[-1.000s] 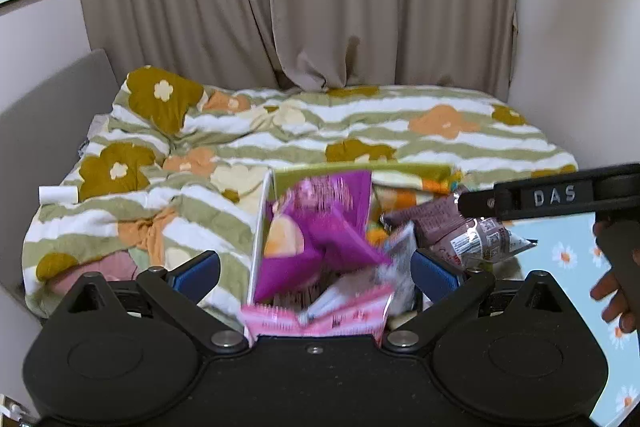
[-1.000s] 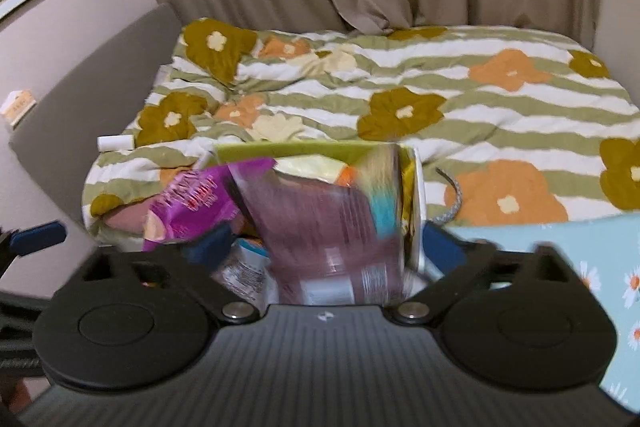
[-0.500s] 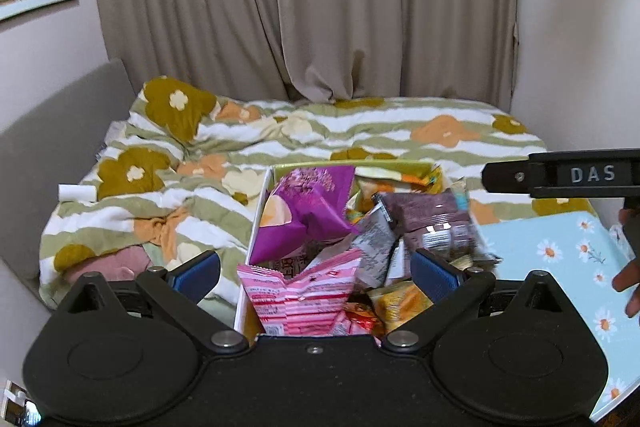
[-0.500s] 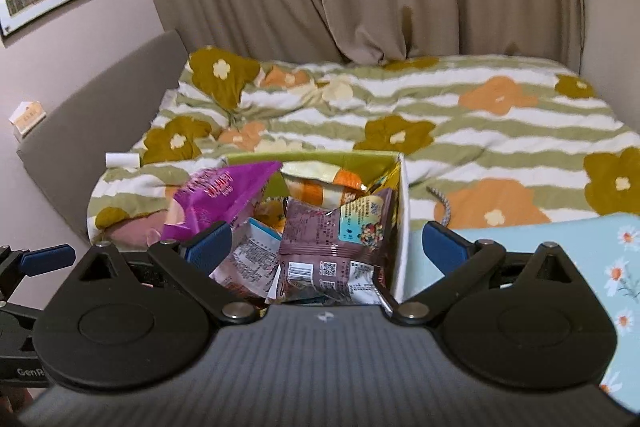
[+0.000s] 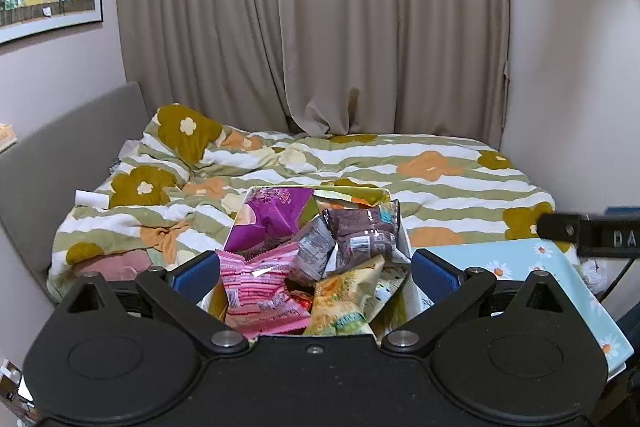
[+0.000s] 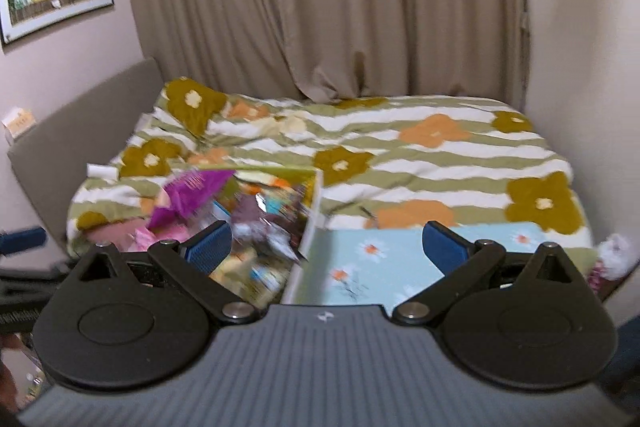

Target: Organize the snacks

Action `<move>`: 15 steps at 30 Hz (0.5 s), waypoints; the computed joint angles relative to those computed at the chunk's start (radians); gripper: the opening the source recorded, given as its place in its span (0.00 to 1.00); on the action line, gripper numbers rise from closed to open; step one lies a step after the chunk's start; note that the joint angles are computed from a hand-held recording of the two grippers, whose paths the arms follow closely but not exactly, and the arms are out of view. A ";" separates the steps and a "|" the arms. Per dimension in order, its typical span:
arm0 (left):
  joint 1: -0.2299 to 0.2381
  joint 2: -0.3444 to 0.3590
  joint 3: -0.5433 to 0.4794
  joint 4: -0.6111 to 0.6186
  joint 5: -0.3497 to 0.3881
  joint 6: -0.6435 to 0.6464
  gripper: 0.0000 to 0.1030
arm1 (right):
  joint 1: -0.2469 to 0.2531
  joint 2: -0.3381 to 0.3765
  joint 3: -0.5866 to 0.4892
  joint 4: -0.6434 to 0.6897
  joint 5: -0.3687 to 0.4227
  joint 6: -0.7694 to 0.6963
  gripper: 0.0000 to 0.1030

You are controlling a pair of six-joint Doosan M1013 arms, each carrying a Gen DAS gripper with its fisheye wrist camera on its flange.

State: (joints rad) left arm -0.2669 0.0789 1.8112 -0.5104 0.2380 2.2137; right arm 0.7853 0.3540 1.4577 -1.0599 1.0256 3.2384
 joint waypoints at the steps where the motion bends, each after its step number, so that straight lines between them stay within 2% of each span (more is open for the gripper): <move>1: -0.007 -0.008 0.011 0.036 -0.011 -0.037 1.00 | 0.005 -0.007 0.012 0.008 0.014 0.001 1.00; 4: -0.017 -0.028 0.043 0.026 -0.035 -0.024 1.00 | 0.022 -0.022 0.039 0.021 0.049 0.015 1.00; 6: -0.026 -0.037 0.058 0.077 -0.049 -0.072 1.00 | 0.035 -0.032 0.058 0.027 0.069 0.028 1.00; 9: -0.033 -0.046 0.075 0.069 -0.051 -0.055 1.00 | 0.054 -0.040 0.075 0.041 0.111 0.036 1.00; 15: -0.047 -0.066 0.110 0.064 -0.068 -0.035 1.00 | 0.077 -0.052 0.105 0.059 0.147 0.058 1.00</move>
State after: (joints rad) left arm -0.3143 0.0129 1.9217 -0.4466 0.1697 2.1788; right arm 0.8618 0.3023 1.5631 -1.0014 1.1730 3.2968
